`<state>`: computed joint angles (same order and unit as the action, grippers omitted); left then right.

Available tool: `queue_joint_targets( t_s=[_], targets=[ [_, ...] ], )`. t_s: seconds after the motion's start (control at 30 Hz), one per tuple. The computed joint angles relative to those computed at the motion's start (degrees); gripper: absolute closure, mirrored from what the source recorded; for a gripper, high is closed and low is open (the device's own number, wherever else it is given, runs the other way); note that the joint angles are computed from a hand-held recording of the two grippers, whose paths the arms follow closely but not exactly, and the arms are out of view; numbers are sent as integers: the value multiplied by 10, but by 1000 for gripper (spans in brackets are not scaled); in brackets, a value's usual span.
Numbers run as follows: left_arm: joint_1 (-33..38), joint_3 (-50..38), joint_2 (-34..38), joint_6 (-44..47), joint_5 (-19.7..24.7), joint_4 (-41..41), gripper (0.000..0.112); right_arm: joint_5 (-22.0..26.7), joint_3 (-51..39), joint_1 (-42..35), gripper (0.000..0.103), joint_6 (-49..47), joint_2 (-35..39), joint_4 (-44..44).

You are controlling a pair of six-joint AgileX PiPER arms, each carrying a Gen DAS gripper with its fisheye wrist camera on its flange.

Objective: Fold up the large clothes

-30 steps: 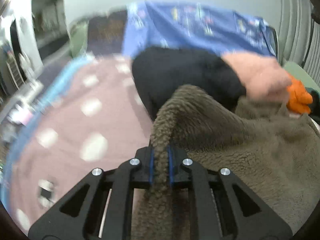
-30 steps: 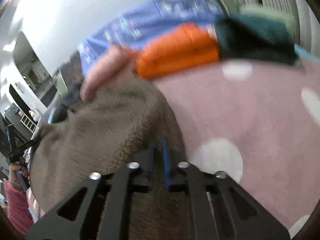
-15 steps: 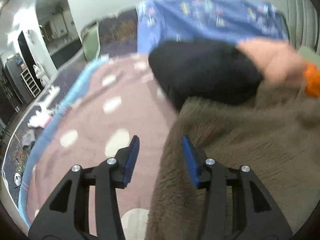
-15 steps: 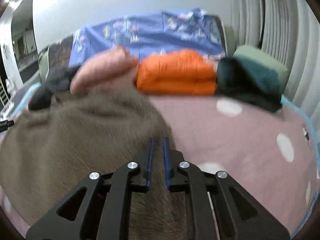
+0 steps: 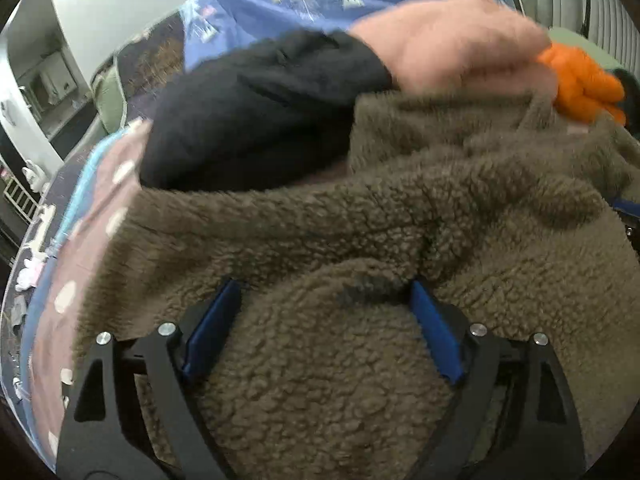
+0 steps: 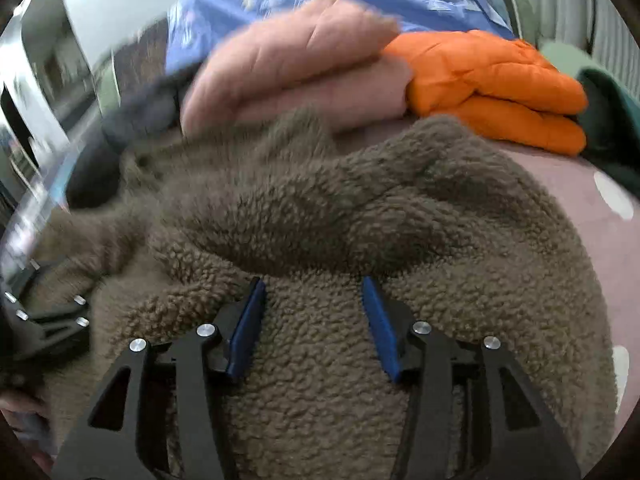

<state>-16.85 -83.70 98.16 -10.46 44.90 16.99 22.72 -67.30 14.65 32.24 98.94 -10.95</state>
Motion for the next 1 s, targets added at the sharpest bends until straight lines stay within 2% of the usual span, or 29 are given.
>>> queue_joint_targets(
  t_s=[0.1,0.23,0.3,0.33,0.47,0.5,0.6,0.67,0.73,0.77,0.8,0.9,1.0],
  targets=[
    [-2,3,0,2,0,-2,23,27,-8,28,52,94,4,-107],
    [-3,4,-3,0,2,-2,23,29,-9,25,52,87,2,-103],
    [11,-1,-6,25,3,-23,23,39,-6,33,52,111,-5,-132],
    [38,4,-5,60,-13,-51,23,43,-5,37,51,124,-9,-149],
    [119,59,-100,192,-30,-219,23,58,30,73,48,242,-33,-280],
    [132,74,-119,209,-40,-231,22,56,37,74,48,255,-36,-294],
    [170,114,-156,225,-66,-211,20,58,32,69,48,245,-36,-282],
    [196,113,-140,251,-44,-242,17,74,29,76,48,270,-46,-292],
    [220,121,-119,289,-37,-297,15,41,38,72,48,265,-76,-251],
    [226,133,-119,300,-51,-314,14,9,44,68,48,243,-94,-208],
    [224,130,-118,297,-55,-309,14,0,38,72,48,233,-103,-187],
    [200,147,-129,259,-79,-257,14,47,-21,111,48,246,-97,-219],
    [207,160,-137,279,-90,-278,14,84,-95,133,55,187,-64,-187]
  ],
)
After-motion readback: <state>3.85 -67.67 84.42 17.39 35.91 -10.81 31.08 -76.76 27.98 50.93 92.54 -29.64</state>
